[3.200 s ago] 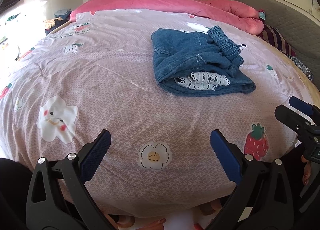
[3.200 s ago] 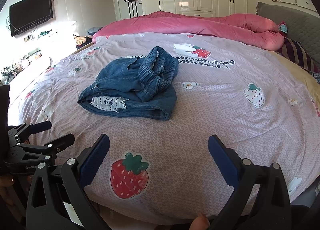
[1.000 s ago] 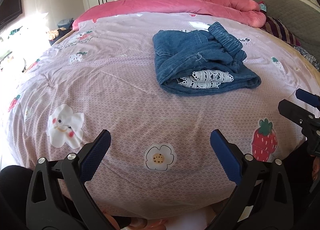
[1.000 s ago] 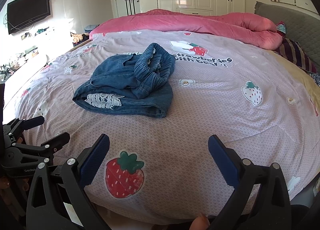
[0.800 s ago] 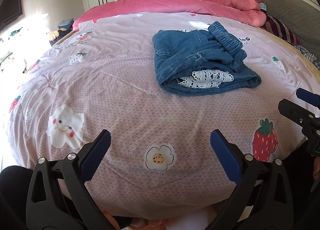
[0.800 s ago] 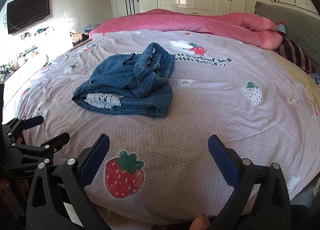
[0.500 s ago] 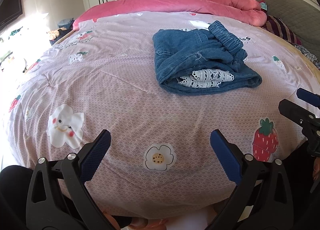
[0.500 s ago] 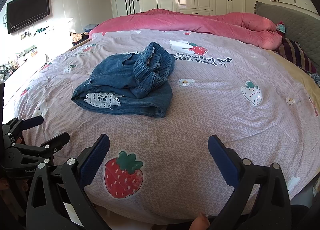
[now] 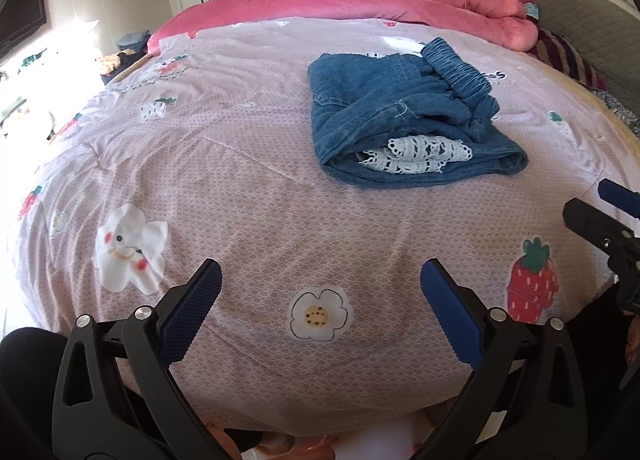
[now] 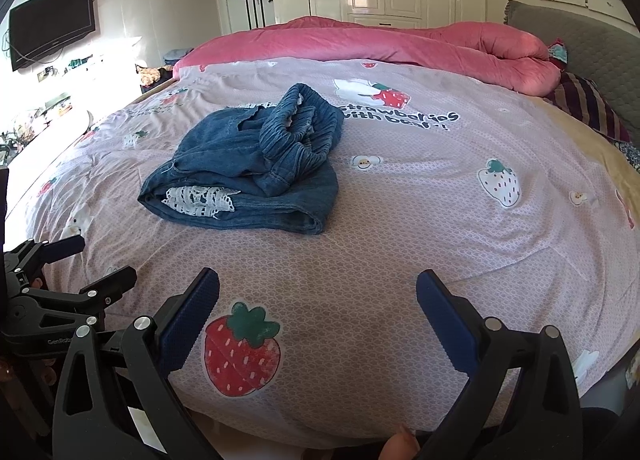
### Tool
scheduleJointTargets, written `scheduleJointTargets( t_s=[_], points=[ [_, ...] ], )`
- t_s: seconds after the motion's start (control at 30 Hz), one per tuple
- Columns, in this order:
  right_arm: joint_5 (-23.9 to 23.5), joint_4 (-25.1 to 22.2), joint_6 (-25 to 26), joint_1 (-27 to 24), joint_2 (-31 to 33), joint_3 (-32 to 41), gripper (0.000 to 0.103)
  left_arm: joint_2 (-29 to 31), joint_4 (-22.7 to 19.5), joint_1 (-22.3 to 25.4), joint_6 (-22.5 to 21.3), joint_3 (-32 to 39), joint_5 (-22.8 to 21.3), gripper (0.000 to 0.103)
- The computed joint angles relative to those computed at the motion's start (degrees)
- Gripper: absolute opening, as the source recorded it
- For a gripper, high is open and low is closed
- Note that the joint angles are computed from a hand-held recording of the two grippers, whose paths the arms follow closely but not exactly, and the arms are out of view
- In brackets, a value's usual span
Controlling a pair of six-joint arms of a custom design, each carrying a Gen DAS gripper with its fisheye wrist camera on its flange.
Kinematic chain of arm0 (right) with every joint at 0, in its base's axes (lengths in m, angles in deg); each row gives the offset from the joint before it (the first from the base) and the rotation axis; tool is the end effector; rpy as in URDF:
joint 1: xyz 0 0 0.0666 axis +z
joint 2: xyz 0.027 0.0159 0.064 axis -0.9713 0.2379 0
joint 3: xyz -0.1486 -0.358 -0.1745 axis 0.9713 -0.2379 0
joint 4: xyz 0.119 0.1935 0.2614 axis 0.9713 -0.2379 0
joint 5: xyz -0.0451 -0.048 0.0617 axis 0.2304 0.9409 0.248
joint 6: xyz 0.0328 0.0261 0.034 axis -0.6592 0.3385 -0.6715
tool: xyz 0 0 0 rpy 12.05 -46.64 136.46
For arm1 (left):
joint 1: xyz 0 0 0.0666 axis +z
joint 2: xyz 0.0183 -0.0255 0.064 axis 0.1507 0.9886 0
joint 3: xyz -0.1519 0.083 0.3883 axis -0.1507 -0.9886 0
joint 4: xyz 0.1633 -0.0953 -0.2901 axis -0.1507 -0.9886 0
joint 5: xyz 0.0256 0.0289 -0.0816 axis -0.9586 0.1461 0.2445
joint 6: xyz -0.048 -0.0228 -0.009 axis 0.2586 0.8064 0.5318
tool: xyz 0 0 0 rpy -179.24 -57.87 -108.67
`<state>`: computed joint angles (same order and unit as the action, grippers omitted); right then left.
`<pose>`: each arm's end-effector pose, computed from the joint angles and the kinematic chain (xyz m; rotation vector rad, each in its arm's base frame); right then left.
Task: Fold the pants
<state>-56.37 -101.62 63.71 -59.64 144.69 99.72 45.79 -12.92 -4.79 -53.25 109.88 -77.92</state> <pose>0.6230 0.1919 0.4530 -0.5118 2.2565 0.3148 0.5757 -0.1250 0.4636 -0.2782 2.4048 0.2037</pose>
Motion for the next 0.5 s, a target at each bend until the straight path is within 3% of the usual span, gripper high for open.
scheduleJointTargets(
  t_s=[0.33, 0.5],
  points=[
    [1.3, -0.9, -1.4, -0.8, 0.1, 1.5, 0.099, -0.5, 0.7, 0.2, -0.2, 0.2, 1.5, 0.094],
    [1.5, -4.8, -2.4, -2.4, 2.2, 8.1, 0.099, -0.7, 0.4, 1.1, -0.5, 1.8, 3.8, 0.094]
  ],
)
